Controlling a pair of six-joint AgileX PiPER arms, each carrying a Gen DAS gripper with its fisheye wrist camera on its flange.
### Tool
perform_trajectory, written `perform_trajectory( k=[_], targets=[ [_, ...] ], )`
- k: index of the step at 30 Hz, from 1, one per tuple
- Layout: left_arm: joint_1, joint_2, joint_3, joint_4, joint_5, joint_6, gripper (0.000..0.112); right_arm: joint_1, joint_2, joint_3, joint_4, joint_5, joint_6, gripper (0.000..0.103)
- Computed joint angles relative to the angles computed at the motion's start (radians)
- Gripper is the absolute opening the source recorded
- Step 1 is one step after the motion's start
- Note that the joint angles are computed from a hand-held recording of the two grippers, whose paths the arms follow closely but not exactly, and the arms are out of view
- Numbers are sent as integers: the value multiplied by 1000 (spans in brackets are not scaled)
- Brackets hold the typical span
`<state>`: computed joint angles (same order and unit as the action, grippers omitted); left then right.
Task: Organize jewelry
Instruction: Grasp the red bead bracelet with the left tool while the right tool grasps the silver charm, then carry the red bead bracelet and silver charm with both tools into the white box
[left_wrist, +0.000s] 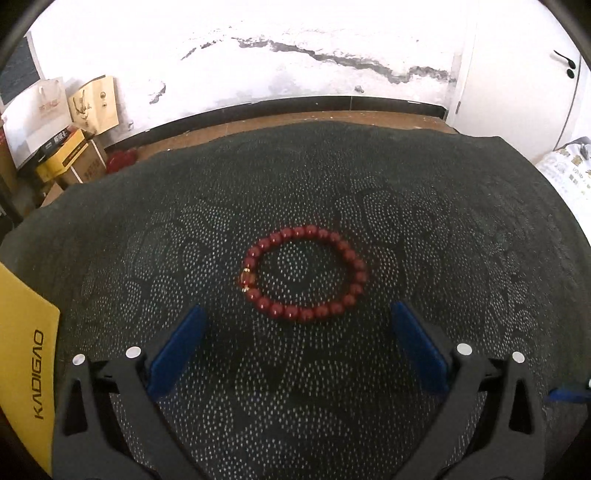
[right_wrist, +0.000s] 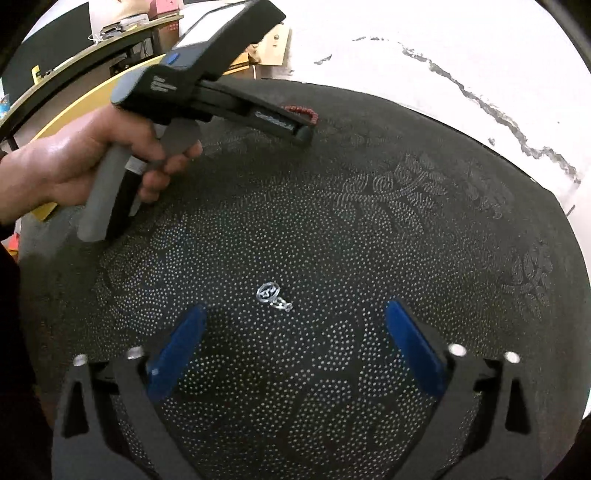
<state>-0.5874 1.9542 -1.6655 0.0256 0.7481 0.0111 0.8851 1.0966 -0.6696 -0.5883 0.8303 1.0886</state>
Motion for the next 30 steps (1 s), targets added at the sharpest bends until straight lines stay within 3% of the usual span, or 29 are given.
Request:
perform_trajectory(
  k=[2, 5, 7, 12, 15, 18, 19, 26, 30],
  targets=[
    [-1, 22, -40, 9, 16, -14, 96, -10, -22, 4, -15, 7, 11, 52],
    [-9, 3, -24, -6, -8, 16, 73, 11, -26, -5, -21, 36, 7, 45],
    [-23, -22, 15, -10, -39, 48, 51, 21, -34, -1, -27, 34, 3, 39],
    [-58, -43, 40, 16, -52, 45, 28, 75, -8, -26, -31, 46, 9, 14],
    [-70, -50, 49, 45, -55, 12, 14, 105, 14, -42, -53, 75, 31, 13],
    [-64, -53, 40, 25, -34, 14, 14, 114, 19, -49, -52, 87, 40, 13],
    [-59, -49, 32, 19, -27, 18, 7, 123, 23, -61, -50, 97, 47, 13],
    [-28, -62, -30, 12, 37, -9, 7, 134, -36, -105, -60, 145, 52, 13],
    [5, -81, -93, -31, 119, -5, 7, 148, -61, -145, -64, 190, 44, 13]
  ],
)
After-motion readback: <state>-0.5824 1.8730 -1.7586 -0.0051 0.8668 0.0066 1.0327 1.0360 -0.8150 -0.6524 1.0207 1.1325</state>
